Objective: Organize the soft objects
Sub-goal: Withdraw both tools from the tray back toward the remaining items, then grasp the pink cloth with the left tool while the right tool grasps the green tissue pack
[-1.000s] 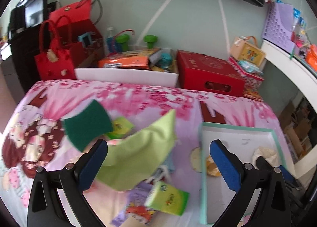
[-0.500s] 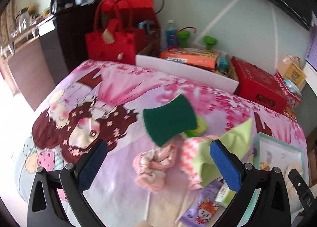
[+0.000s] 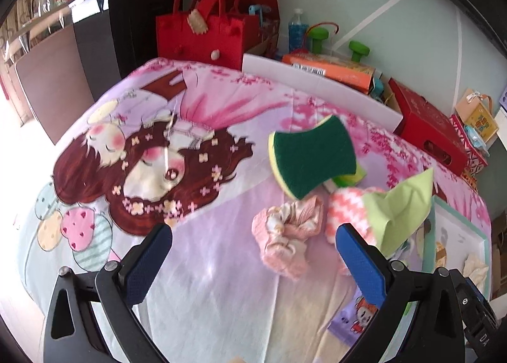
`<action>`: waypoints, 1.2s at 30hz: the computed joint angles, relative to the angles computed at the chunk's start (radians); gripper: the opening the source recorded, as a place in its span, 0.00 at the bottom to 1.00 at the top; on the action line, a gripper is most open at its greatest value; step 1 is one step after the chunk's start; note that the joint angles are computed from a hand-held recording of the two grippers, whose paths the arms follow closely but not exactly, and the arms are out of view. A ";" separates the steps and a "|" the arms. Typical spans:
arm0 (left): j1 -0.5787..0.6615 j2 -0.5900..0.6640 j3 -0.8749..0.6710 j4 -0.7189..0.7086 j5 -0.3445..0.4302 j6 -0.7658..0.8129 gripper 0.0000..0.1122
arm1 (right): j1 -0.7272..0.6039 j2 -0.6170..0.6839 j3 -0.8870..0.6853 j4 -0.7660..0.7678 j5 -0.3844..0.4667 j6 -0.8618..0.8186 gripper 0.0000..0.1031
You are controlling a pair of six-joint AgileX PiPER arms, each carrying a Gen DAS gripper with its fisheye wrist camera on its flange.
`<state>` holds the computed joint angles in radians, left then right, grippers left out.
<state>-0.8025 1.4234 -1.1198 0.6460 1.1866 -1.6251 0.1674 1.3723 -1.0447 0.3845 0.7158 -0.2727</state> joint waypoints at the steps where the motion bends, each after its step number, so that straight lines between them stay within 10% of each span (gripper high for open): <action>1: 0.006 -0.004 0.016 -0.015 -0.018 0.001 0.92 | 0.010 0.001 0.002 -0.003 0.000 0.001 1.00; 14: 0.088 -0.004 0.085 -0.122 -0.169 0.035 0.91 | 0.059 0.062 0.014 0.034 0.034 -0.028 0.99; 26: 0.142 0.040 0.070 -0.178 -0.173 0.085 0.91 | 0.076 0.107 0.008 0.021 0.031 -0.006 0.79; 36: 0.185 0.063 0.093 -0.242 -0.246 0.139 0.65 | 0.074 0.147 -0.004 0.007 0.033 0.017 0.78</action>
